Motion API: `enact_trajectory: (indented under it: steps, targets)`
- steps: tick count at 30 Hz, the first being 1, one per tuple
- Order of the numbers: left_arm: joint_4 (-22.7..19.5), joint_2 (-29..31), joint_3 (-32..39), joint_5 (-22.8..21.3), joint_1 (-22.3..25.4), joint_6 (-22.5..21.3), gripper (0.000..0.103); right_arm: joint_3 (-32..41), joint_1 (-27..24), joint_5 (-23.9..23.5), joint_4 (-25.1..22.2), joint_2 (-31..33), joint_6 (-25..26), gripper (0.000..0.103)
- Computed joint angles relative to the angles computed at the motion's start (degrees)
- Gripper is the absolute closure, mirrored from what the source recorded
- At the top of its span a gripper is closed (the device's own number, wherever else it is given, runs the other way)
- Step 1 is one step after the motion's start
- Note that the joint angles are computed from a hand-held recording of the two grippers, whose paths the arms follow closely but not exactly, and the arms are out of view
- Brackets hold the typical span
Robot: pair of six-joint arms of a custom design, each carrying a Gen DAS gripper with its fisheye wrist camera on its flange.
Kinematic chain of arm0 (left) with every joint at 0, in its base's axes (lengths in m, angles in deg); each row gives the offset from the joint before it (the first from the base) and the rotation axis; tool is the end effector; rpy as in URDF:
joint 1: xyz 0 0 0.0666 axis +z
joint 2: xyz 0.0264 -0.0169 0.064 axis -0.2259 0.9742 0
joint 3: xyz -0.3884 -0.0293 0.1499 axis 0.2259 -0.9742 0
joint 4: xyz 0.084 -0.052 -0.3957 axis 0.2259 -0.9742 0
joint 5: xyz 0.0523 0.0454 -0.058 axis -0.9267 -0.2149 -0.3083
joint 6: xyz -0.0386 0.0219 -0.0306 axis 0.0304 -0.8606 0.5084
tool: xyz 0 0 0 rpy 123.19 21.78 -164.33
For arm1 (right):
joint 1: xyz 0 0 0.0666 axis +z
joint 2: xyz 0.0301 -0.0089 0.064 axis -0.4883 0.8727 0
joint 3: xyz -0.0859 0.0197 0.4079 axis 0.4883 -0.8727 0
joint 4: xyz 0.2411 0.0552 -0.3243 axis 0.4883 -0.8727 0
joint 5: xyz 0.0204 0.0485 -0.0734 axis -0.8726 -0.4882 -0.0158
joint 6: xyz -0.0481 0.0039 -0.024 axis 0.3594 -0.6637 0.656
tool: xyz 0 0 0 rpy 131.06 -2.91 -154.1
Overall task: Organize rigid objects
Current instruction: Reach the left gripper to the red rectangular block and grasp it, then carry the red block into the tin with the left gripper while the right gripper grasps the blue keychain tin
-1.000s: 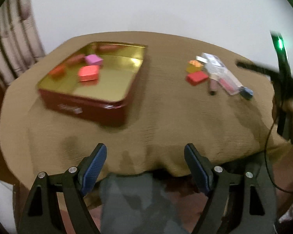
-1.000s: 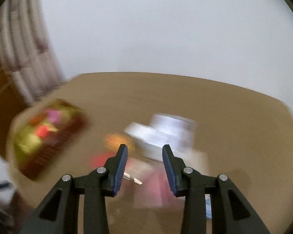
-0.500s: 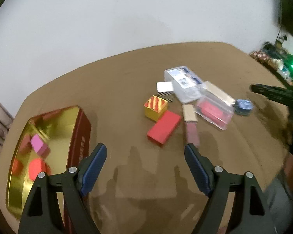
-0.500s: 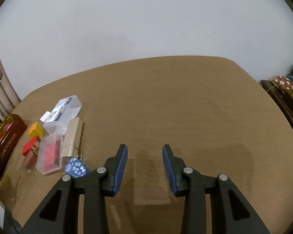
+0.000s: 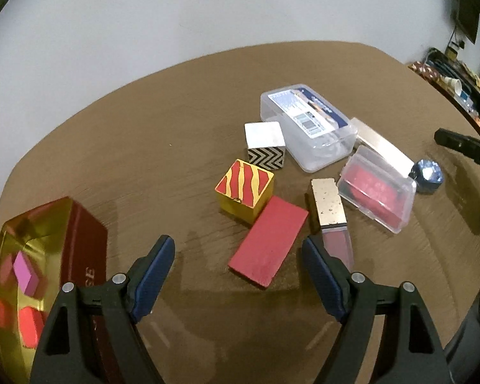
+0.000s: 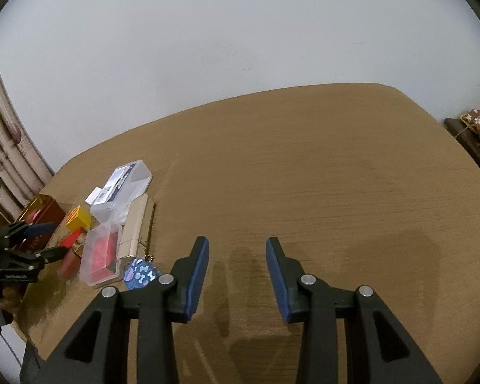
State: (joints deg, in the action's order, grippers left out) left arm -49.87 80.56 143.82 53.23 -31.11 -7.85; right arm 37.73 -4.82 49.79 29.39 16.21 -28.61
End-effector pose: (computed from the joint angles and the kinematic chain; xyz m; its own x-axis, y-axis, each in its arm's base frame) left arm 0.5221 -0.1678 0.3259 -0.7950 0.3196 -0.5155 0.3168 0.9436 0.0964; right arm 0.4548 0.2053 0.2580 -0.6920 0.2948 -0.6589 -0.0235 0.9031 0.4287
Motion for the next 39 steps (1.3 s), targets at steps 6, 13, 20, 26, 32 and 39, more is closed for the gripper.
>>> enact_trajectory:
  steps: [6,13,20,26,32,39]
  targets:
    - [-1.96,1.82,2.11,3.74,1.42,-1.86,0.025,-0.33,-0.40,-1.56,1.17,0.21,-1.12,0.065]
    - [-1.72,1.50,1.63,6.95,2.07,-2.91,0.068,-0.84,-0.88,-3.37,2.20,0.18,-1.97,0.064]
    - [0.19,-0.96,-1.28,5.36,1.83,-1.49,0.076,-0.81,-0.57,-3.71,2.69,0.16,-1.04,0.064]
    - [1.96,-4.93,-4.46,2.38,0.88,3.51,0.076,-1.73,-0.49,-10.20,5.59,-0.86,3.49,0.064]
    - [0.98,-9.07,-6.89,1.92,-0.76,8.95,0.076,2.03,1.12,-15.74,-0.01,0.51,12.46,0.064]
    - [-0.88,-10.89,-7.40,3.16,-2.42,11.93,0.077,9.79,3.51,-13.11,-11.16,3.96,26.96,0.064]
